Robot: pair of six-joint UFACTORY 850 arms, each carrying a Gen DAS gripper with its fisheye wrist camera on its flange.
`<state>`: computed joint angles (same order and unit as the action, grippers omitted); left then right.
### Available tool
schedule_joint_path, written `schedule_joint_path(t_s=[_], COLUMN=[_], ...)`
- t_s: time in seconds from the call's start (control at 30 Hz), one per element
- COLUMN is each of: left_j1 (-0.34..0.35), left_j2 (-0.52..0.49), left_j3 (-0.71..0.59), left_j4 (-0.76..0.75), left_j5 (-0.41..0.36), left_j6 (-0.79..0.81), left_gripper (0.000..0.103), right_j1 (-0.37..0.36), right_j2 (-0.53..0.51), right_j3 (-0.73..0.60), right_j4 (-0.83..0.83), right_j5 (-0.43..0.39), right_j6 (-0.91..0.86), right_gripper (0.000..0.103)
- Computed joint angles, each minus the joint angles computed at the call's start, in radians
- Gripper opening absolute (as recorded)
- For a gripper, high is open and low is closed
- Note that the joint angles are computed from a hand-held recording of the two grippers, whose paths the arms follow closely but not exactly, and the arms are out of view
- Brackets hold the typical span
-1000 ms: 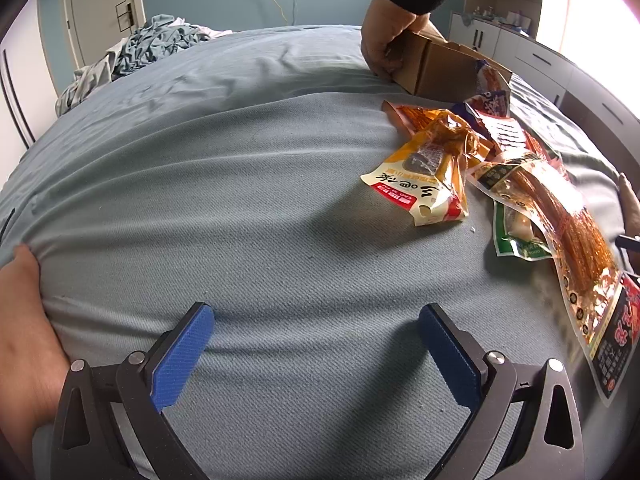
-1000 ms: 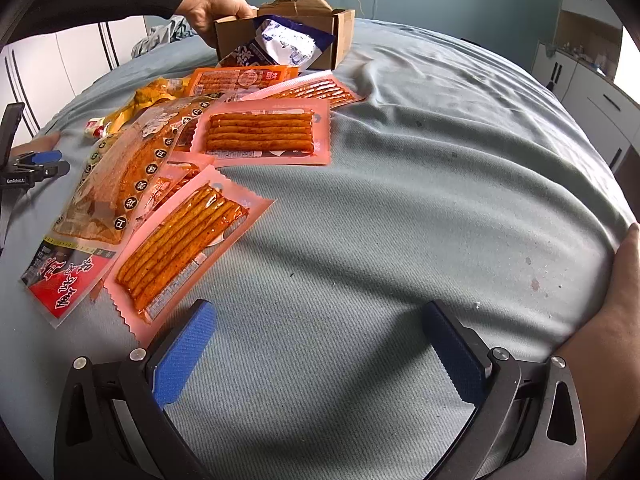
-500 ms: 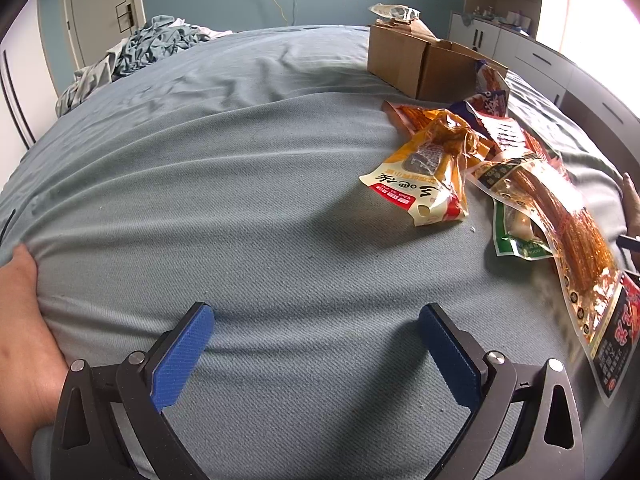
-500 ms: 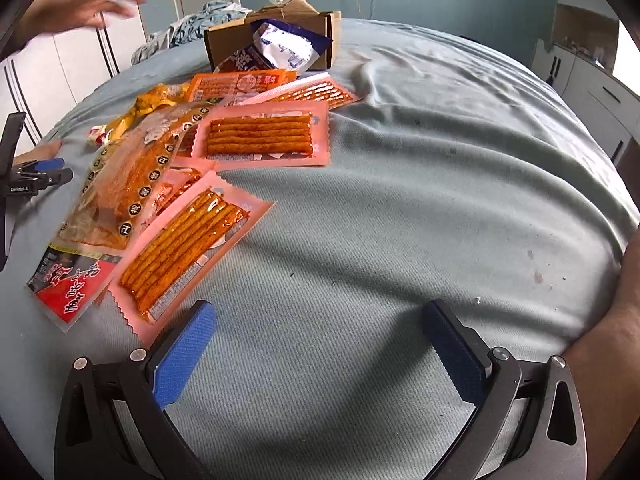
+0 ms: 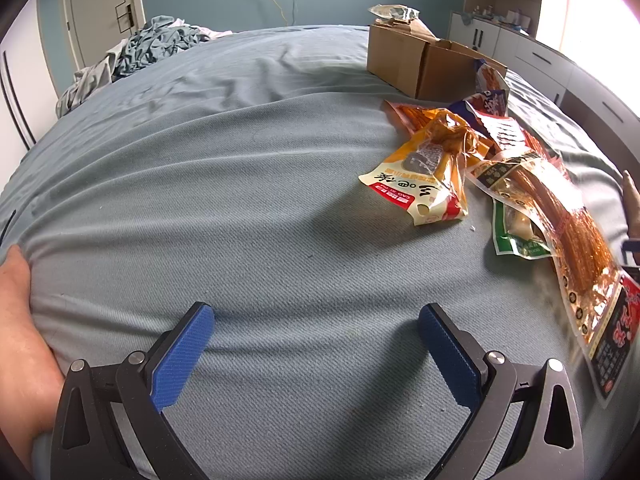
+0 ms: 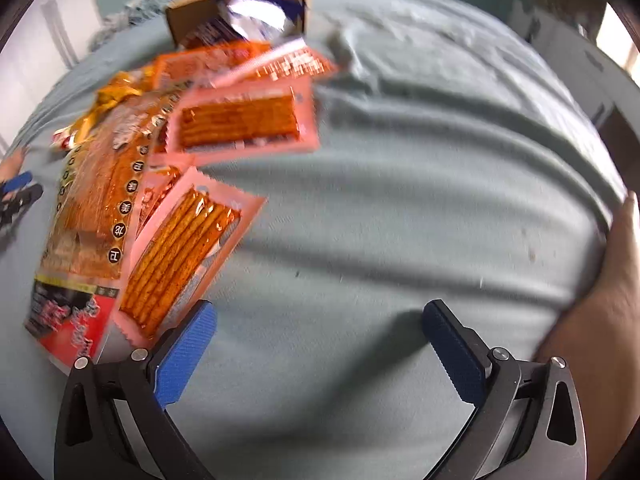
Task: Organize snacks
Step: 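Bring both tools toward the snack pile beside the cardboard box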
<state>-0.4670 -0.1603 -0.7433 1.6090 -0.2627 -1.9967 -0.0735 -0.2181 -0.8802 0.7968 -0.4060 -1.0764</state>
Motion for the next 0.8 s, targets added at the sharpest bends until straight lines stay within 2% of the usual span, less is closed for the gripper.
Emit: schedule_joint_path(t_s=[0.03, 0.07, 0.1, 0.2, 0.3, 0.33, 0.4, 0.5, 0.57, 0.63, 0.67, 0.73, 0.8], left_j1=[0.0, -0.001, -0.001, -0.001, -0.006, -0.003, 0.005, 0.003, -0.002, -0.012, -0.022, -0.044, -0.054], left_j2=[0.0, 0.0, 0.0, -0.001, -0.001, 0.001, 0.005, 0.003, 0.01, 0.02, 0.022, 0.037, 0.069], left_j3=[0.001, 0.001, 0.001, 0.0, 0.0, 0.001, 0.003, 0.001, 0.003, 0.001, -0.003, -0.016, -0.037], left_j4=[0.003, 0.004, 0.002, 0.0, -0.01, -0.007, 0.008, -0.008, -0.014, -0.124, -0.18, -0.311, -0.415], left_j5=[0.0, -0.001, -0.001, -0.001, -0.012, -0.006, 0.008, -0.002, -0.007, -0.025, -0.047, -0.112, -0.162], left_j6=[-0.004, -0.004, -0.002, 0.0, 0.01, 0.007, -0.008, 0.014, 0.017, 0.139, 0.209, 0.353, 0.466], left_gripper=[0.103, 0.103, 0.103, 0.103, 0.103, 0.103, 0.103, 0.103, 0.103, 0.103, 0.103, 0.103, 0.103], right_j1=[-0.001, 0.002, 0.005, 0.026, 0.039, 0.038, 0.034, 0.033, 0.02, -0.001, -0.006, -0.006, 0.0], right_j2=[0.002, 0.017, 0.059, 0.195, 0.319, 0.359, 0.462, 0.548, 0.56, 0.528, 0.497, 0.447, 0.42], right_j3=[-0.025, -0.036, -0.03, 0.007, 0.019, 0.029, 0.072, 0.088, 0.076, 0.031, -0.006, -0.059, -0.078], right_j4=[-0.081, -0.121, -0.138, -0.2, -0.273, -0.267, -0.202, -0.204, -0.158, -0.11, -0.137, -0.221, -0.233], right_j5=[-0.073, -0.109, -0.119, -0.075, -0.092, -0.079, 0.0, 0.137, 0.148, 0.058, -0.017, -0.115, -0.122], right_j6=[0.079, 0.116, 0.111, 0.086, 0.101, 0.09, 0.047, 0.165, 0.193, 0.167, 0.189, 0.268, 0.292], right_gripper=[0.103, 0.103, 0.103, 0.103, 0.103, 0.103, 0.103, 0.103, 0.103, 0.103, 0.103, 0.103, 0.103])
